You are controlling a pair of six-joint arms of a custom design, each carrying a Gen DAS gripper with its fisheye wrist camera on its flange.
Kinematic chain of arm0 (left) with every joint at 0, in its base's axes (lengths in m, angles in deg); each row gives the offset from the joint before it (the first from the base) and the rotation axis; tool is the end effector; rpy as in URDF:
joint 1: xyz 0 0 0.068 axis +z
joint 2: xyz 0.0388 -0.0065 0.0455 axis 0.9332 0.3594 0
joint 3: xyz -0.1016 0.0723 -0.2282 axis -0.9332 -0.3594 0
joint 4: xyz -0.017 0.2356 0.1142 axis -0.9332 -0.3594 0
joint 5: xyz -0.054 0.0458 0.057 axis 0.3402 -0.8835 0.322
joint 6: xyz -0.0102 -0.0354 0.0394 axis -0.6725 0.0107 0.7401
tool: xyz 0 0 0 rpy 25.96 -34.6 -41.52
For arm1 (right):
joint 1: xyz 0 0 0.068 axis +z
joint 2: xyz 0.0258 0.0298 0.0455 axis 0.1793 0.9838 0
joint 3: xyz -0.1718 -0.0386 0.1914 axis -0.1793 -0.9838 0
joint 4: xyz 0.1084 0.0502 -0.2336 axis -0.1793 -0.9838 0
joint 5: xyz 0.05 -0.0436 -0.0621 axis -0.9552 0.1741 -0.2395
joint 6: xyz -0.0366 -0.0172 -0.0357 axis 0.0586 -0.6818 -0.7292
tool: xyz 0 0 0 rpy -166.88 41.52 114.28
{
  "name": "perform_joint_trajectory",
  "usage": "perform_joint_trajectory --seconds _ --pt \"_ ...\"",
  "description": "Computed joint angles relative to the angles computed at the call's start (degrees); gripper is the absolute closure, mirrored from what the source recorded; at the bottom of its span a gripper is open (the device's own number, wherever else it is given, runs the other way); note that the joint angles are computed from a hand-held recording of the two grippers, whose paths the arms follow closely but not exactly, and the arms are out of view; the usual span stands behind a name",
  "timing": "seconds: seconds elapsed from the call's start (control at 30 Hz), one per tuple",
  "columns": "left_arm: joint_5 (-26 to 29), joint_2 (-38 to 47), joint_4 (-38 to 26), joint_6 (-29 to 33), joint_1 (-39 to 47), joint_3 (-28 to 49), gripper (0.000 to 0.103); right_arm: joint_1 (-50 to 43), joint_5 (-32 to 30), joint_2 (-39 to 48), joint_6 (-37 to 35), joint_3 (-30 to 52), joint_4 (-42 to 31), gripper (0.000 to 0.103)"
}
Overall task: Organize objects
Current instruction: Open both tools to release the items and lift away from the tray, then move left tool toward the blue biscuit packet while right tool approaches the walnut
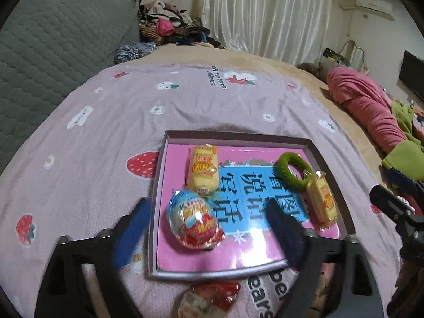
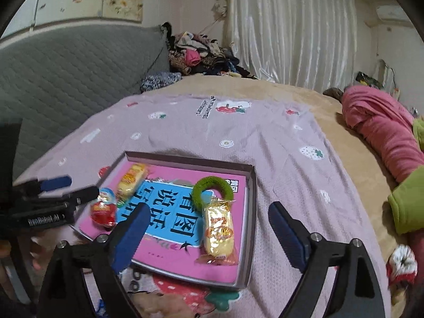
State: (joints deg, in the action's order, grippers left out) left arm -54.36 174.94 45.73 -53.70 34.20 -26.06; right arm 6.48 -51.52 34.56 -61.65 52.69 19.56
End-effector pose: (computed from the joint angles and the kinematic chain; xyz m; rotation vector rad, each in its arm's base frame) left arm 0.2915 -0.1904 0.0839 0.0760 2.3494 -0.1819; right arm 0.2458 -0.0101 0.1036 -0.1479 2.2264 0.1009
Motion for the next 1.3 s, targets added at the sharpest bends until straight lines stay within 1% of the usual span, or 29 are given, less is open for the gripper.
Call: perform_joint_trajectory --seconds 0.03,0.07,0.17,0.27,0.3,0.37,0.5,0.53,0.6,0.7,0.8,0.83,1.0,1.1,1.23,1.3 --pt "-1.0 -0.8 -0.6 -0.2 -0.6 -0.4 0.000 -0.1 -0.1 -1.6 0.6 -0.8 -1.1 0.011" --pt "-2.3 -2.0 -1.4 -0.5 -1.5 -1.1 0.000 -0.4 -0.7 -2.4 0.7 -1.4 -1.5 0.011" --pt "-3.0 -6.7 -1.3 -1.7 -3.4 -5.1 0.000 -1.5 -3.4 -6.6 1.2 -3.7 -4.7 0.011" --pt "-6.4 -10.3 -3.2 -3.0 -6.1 -7.9 0.000 -1.1 -2.1 -12.8 1.1 -6.3 -8.9 0.011" --pt "-7.3 -11.8 -3.8 -3.9 -7.0 -9.1 0.000 -1.0 -1.6 -15.5 1.0 -7.2 -10.6 0.011" --pt "-8.2 -14.5 -3.0 -5.1 -8.5 -11.9 0.000 -0.8 -1.5 -19.6 0.8 -7.8 -14.4 0.011" --pt "-10.9 -19.2 -6.4 -7.2 -11.4 -14.6 0.000 -0.1 -0.5 -31.3 1.1 -8.8 -24.9 0.011" --pt "-11.7 -20.9 -8.7 -8.0 -12.5 -15.1 0.000 0.2 0.1 -34.6 1.5 -8.9 -28.1 0.011" --pt "-13.1 -24.2 -11.0 -9.3 -14.0 -16.5 0.000 0.4 0.0 -39.5 1.8 -8.7 -33.3 0.010" --pt "-15.4 -31.3 -14.7 -12.3 -16.6 -19.6 0.000 1.1 -0.8 -44.9 2.3 -8.4 -40.5 0.008" --pt "-17.8 -37.1 -20.5 -14.1 -19.2 -20.8 0.000 4.5 2.6 -52.5 4.5 -8.6 -47.4 0.008" --pt "-19.7 -38.7 -24.1 -15.3 -20.4 -20.5 0.000 5.0 3.1 -54.5 5.0 -8.6 -49.3 0.008" --pt "-21.9 -43.8 -33.7 -19.6 -24.0 -19.6 0.000 11.9 9.1 -66.3 8.3 -6.7 -62.1 0.008" --pt "-24.6 -46.3 -39.7 -22.6 -27.8 -18.9 0.000 16.4 12.7 -71.4 10.9 -4.9 -67.6 0.007" --pt "-26.4 -50.5 -45.8 -26.1 -31.1 -18.4 0.000 22.3 18.2 -75.6 14.3 -2.5 -73.4 0.007" --pt "-27.7 -51.0 -48.5 -28.2 -32.8 -17.7 0.000 23.9 19.7 -77.4 15.3 -1.4 -76.2 0.007"
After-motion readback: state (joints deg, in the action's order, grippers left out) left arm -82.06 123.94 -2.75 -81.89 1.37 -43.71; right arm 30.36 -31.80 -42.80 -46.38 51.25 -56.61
